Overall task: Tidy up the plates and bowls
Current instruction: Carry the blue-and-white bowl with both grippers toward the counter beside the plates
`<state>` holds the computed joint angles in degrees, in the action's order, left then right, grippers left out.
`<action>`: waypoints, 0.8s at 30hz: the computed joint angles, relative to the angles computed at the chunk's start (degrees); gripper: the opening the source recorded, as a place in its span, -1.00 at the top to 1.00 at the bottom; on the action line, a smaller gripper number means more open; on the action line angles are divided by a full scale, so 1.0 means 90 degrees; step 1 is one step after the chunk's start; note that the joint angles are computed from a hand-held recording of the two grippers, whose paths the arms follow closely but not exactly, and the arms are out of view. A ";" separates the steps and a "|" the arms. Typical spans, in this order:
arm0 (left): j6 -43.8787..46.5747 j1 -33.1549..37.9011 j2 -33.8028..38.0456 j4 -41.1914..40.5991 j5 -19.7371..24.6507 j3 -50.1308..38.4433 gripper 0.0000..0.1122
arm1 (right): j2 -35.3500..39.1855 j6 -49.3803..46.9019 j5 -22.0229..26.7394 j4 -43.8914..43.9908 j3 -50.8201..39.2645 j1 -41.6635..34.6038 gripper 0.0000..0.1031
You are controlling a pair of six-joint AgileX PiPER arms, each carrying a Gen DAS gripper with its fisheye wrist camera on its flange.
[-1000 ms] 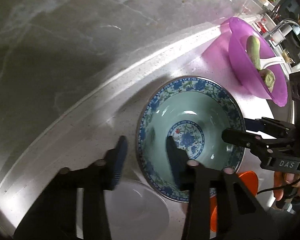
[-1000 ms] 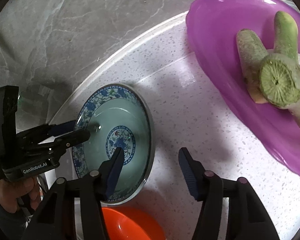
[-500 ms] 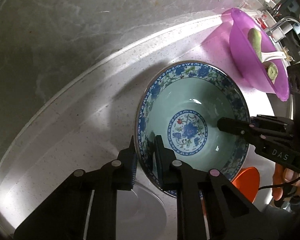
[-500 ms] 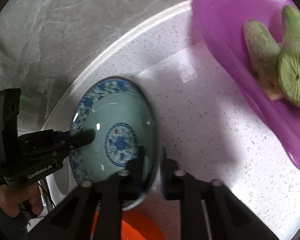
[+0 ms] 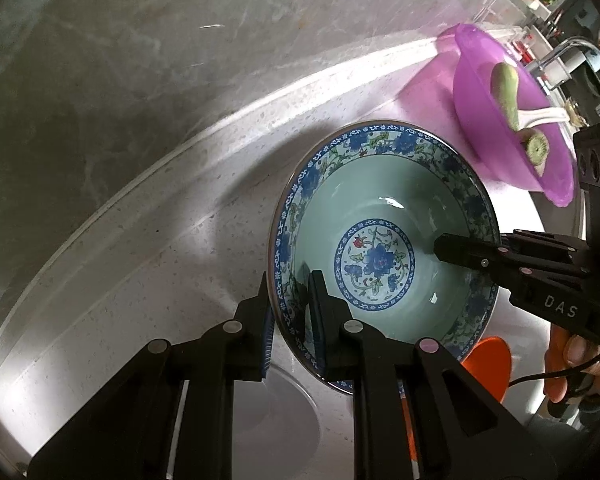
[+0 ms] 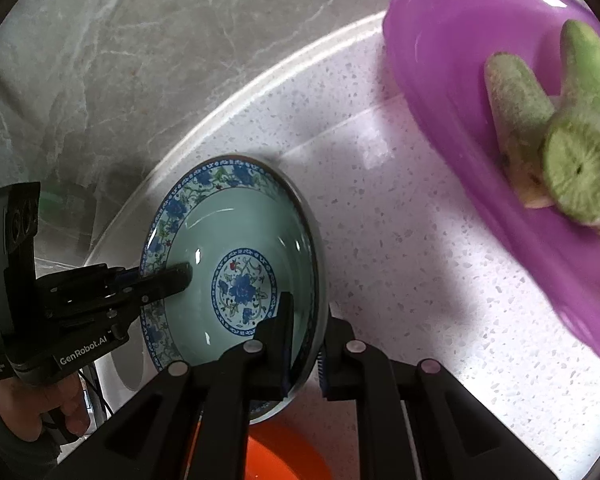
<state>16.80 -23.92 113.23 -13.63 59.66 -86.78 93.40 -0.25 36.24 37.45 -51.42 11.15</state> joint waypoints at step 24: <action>-0.1345 -0.1216 -0.3807 -0.0181 0.0424 0.2467 0.75 | -0.3622 0.1137 0.1852 -0.0833 0.1187 -0.0104 0.76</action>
<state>4.69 -34.86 78.96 -15.26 63.48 -64.57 60.81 9.98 52.91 29.95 -40.74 10.21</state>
